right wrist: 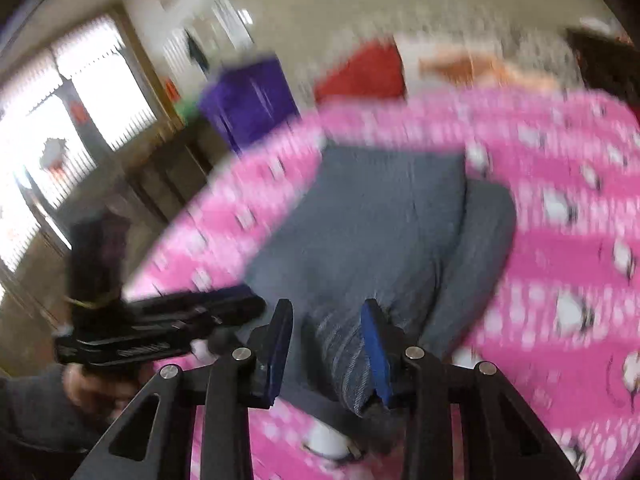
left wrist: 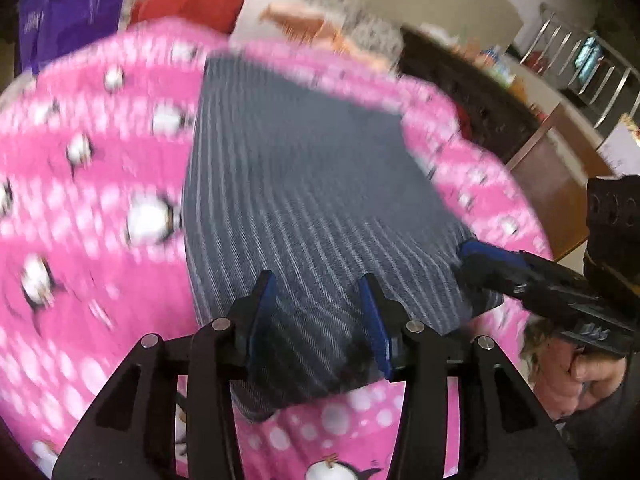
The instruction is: Fold large clothes
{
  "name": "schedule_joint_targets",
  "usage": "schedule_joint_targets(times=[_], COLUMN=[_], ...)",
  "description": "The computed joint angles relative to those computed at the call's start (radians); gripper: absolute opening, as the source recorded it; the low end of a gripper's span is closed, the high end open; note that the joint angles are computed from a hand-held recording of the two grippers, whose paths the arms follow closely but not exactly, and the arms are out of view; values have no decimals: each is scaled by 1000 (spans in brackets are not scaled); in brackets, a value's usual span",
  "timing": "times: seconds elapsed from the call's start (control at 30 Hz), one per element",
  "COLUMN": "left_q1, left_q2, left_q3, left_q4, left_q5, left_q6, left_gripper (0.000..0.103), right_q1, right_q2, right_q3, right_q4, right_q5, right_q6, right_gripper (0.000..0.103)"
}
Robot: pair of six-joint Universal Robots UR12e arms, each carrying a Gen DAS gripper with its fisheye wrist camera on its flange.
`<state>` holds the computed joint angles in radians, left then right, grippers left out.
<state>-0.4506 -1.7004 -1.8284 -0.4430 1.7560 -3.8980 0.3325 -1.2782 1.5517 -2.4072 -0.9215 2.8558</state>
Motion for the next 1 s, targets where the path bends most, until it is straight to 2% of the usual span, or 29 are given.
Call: schedule_joint_targets(times=[0.03,0.07,0.13,0.23,0.3,0.37,0.4,0.43,0.5,0.53,0.6,0.67,0.73,0.8,0.9,1.0], left_q1=[-7,-11,-14,-13,-6,8,13,14,7,4,7,11,16,24,40,45], left_q2=[-9,-13,-16,-15,-12,-15,-16,-18,-24,-27,-32,-35,-35,-32,-27,-25], left_q3=[-10,-16,-13,-12,-19,-27,-26,-18,6,13,11,6,-1,-11,-7,-5], left_q4=[19,43,42,44,78,136,149,133,81,70,93,119,145,180,163,159], left_q5=[22,28,41,37,8,-58,-87,-93,-68,-62,-82,-94,-96,-113,-156,-167], left_q6=[8,8,6,9,10,20,29,34,30,34,41,35,4,-53,-74,-75], left_gripper=[42,42,42,43,52,81,86,86,87,88,101,102,102,102,102,102], right_q1=[9,12,-2,-7,-2,3,5,12,23,28,29,29,45,61,62,54], right_q2=[7,20,19,19,15,13,12,2,2,9,9,12,10,8,10,15], right_q3=[-3,0,30,32,35,35,35,40,33,25,15,2,-6,-3,4,2], right_q4=[39,59,11,13,6,1,2,3,6,9,39,89,112,93,72,73], right_q5=[-59,-85,-42,-23,-41,-56,-59,-68,-102,-111,-103,-65,-97,-145,-133,-96], right_q6=[0,4,14,51,46,55,57,59,48,44,20,-24,-79,-92,-70,-58], right_gripper=[20,20,20,20,20,24,26,27,31,35,51,80,86,90,95,96])
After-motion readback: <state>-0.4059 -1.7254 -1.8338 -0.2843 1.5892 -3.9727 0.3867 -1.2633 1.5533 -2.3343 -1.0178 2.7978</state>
